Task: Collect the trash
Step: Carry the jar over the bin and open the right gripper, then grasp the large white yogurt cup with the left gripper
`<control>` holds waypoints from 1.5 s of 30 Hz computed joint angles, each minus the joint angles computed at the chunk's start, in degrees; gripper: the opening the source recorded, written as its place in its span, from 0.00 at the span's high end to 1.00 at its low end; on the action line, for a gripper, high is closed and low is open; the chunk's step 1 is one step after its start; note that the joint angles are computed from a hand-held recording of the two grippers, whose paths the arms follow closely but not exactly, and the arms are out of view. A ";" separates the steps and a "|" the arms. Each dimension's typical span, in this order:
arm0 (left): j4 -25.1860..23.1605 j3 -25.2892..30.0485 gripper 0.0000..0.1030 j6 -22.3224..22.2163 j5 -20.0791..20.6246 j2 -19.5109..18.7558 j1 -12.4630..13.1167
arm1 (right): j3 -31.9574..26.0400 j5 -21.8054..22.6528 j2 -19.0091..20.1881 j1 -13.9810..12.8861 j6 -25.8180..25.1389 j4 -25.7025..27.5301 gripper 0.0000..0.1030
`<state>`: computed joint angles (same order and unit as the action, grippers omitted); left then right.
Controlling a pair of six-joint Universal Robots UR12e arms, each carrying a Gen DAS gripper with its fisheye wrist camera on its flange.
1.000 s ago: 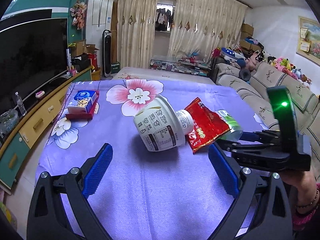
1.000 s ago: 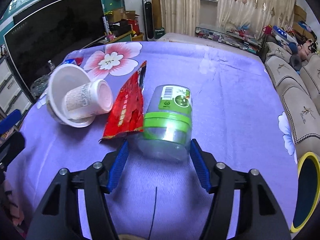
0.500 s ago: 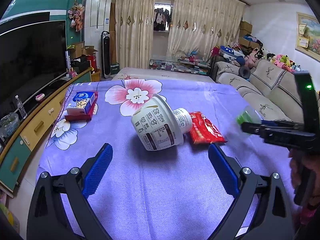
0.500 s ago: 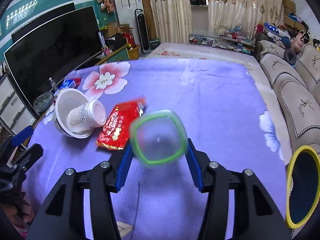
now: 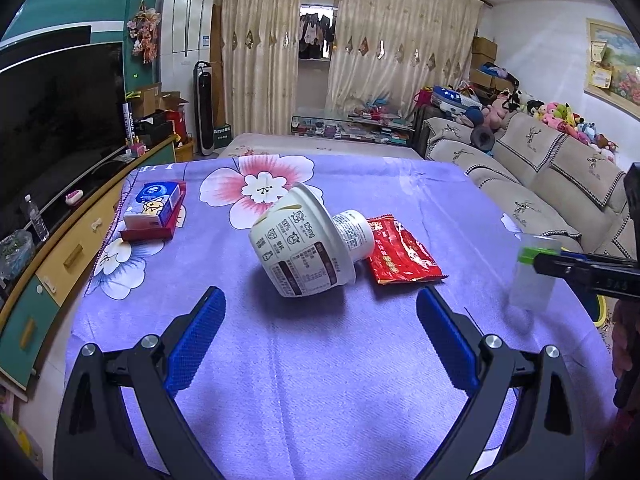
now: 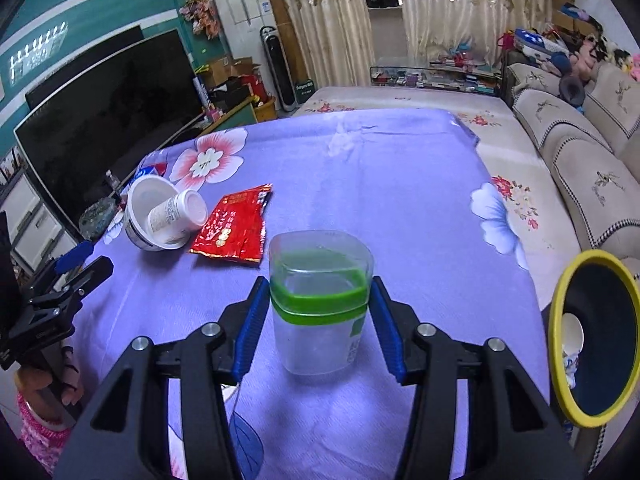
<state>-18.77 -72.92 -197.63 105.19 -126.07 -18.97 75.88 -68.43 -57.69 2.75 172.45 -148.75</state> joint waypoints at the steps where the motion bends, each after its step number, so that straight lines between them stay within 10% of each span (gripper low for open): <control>1: 0.04 -0.04 0.08 0.02 -0.23 0.02 0.02 | 0.30 -0.15 -0.19 -0.24 0.30 -0.41 0.53; 26: -0.75 0.43 0.08 0.14 -1.71 -0.47 0.19 | 0.00 -22.64 1.79 -7.95 14.71 -1.77 0.53; 45: -2.05 1.01 0.08 -0.15 -2.82 -0.80 0.32 | 2.36 -21.43 0.90 -8.50 15.49 -2.96 0.46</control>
